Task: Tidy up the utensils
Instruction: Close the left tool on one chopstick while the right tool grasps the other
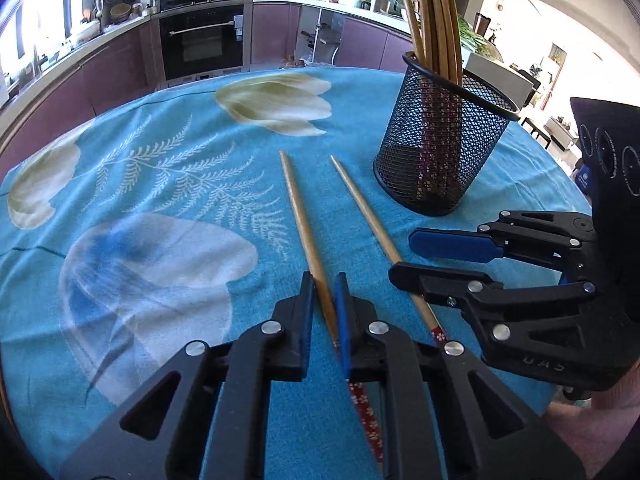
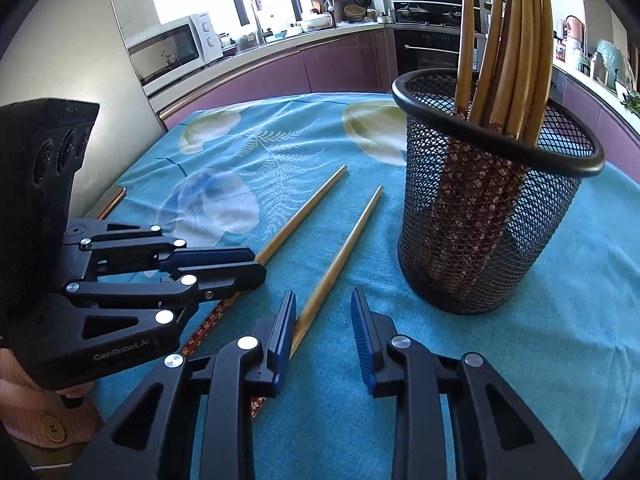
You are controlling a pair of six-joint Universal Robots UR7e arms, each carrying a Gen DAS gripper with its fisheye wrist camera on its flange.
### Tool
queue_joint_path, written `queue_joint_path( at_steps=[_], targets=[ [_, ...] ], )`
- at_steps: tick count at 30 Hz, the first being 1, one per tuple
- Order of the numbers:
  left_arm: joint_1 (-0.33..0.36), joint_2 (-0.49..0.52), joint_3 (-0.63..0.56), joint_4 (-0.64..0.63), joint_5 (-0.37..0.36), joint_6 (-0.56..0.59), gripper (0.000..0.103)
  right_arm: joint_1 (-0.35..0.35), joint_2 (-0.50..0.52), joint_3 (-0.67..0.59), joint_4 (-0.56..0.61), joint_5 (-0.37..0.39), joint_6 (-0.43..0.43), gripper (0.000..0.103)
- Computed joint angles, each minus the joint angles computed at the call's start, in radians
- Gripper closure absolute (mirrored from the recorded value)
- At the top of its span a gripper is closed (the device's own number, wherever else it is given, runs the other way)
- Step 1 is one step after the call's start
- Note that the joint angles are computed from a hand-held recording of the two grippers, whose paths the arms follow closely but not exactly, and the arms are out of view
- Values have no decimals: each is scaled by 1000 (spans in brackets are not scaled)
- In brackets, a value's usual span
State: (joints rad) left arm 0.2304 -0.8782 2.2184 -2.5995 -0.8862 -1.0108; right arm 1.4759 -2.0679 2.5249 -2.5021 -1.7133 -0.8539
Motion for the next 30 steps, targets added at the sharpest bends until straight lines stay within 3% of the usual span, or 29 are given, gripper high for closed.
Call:
queue_joint_path(
  at_steps=[15, 18, 30],
  targets=[
    [26, 10, -21, 4, 11, 18, 89, 9, 40, -8, -27, 4, 48, 80],
    [34, 14, -26, -3, 10, 23, 89, -6, 40, -15, -9, 24, 64, 91],
    [27, 0, 2, -37, 10, -32, 96, -54, -13, -22, 32, 109, 91, 98]
  ],
)
